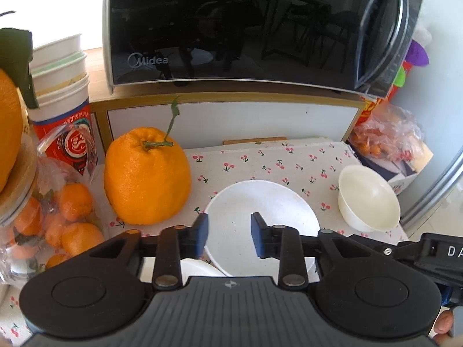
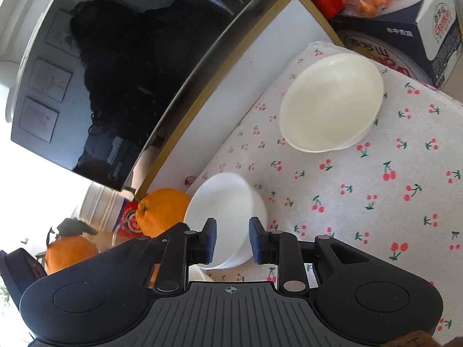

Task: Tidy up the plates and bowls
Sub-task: 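Lift the white bowl and carry it toward the plate stack with both grippers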

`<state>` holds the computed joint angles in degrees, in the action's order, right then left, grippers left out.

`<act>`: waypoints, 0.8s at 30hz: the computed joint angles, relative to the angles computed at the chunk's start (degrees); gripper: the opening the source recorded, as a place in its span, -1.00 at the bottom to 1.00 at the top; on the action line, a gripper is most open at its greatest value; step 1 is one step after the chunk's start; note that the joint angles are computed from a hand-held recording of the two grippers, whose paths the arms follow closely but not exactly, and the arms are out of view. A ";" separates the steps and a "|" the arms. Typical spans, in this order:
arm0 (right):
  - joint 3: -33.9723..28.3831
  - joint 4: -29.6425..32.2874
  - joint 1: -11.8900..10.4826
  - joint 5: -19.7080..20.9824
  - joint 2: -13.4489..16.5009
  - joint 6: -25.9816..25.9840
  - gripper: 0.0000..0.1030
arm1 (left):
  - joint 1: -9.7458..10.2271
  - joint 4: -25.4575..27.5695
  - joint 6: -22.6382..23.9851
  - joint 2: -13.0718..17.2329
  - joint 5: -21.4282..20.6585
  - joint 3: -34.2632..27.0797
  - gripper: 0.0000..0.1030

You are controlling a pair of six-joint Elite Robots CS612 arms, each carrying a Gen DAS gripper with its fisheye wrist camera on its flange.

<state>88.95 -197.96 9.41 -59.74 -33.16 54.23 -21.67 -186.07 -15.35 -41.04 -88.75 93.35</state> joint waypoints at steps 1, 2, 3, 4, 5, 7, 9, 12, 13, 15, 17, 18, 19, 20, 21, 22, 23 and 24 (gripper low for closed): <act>0.13 0.27 -0.10 -0.72 -0.07 0.14 -0.23 | 0.16 0.26 -0.71 0.16 -0.34 -0.22 -0.44; 0.16 0.64 -0.16 -1.29 -0.08 0.25 -0.14 | 0.27 0.65 -1.15 0.36 -0.37 -0.52 -0.44; 0.05 0.93 -0.21 -1.47 0.06 0.50 -0.13 | 0.29 1.14 -1.43 0.56 -0.02 -0.79 -0.45; -0.18 1.30 -0.35 -0.98 0.31 0.79 -0.13 | 0.27 1.53 -1.59 0.77 0.50 -1.06 -0.45; -0.63 1.81 -0.36 -0.32 0.63 1.09 -0.13 | 0.36 1.83 -1.73 1.08 0.54 -1.43 -0.45; -1.25 2.52 -0.33 0.78 1.15 1.26 -0.13 | 0.63 2.20 -2.12 1.70 -0.18 -2.09 -0.48; -2.00 3.08 -0.14 1.65 1.60 0.82 -0.13 | 0.79 2.38 -2.09 2.23 -0.82 -2.53 -0.65; -3.07 3.63 0.41 1.93 2.14 -0.22 -0.13 | 0.71 2.21 -2.07 2.66 -0.74 -2.74 -0.76; -3.33 4.01 0.60 1.63 2.26 -0.39 -0.13 | 0.71 2.21 -2.03 2.74 -0.68 -2.76 -0.79; -3.71 5.11 0.98 0.77 2.38 -0.57 -0.23 | 0.82 2.05 -2.45 2.81 -1.22 -2.72 -0.87; -3.82 5.47 1.20 0.03 2.41 -0.92 -0.45 | 0.98 1.76 -2.83 2.68 -2.18 -2.50 -0.89; -3.71 5.72 1.31 -0.60 2.23 -1.51 -0.51 | 0.94 1.84 -2.92 2.49 -2.16 -2.29 -0.89; -3.52 5.75 1.41 -1.36 2.01 -2.22 -0.54 | 0.85 1.91 -2.90 2.36 -1.93 -2.16 -0.89; -3.34 5.54 1.44 -1.83 1.82 -2.80 -0.57 | 0.81 1.74 -2.95 2.20 -1.95 -1.96 -0.89; -3.09 5.12 1.42 -2.09 1.63 -2.99 -0.57 | 0.79 1.36 -3.17 2.03 -2.09 -1.71 -0.89; -2.78 4.69 1.37 -2.28 1.39 -2.95 -0.57 | 0.76 1.00 -3.43 1.78 -2.12 -1.39 -0.89; -2.60 4.24 1.34 -2.46 1.22 -2.95 -0.57 | 0.72 0.65 -3.68 1.51 -2.12 -1.06 -0.89; -2.26 3.75 1.30 -2.62 0.91 -3.12 -0.57 | 0.64 0.37 -3.82 1.23 -2.03 -0.73 -0.89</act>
<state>86.69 -194.21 10.71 -62.36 -32.25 51.10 -21.03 -185.69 -19.18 -39.80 -90.78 92.62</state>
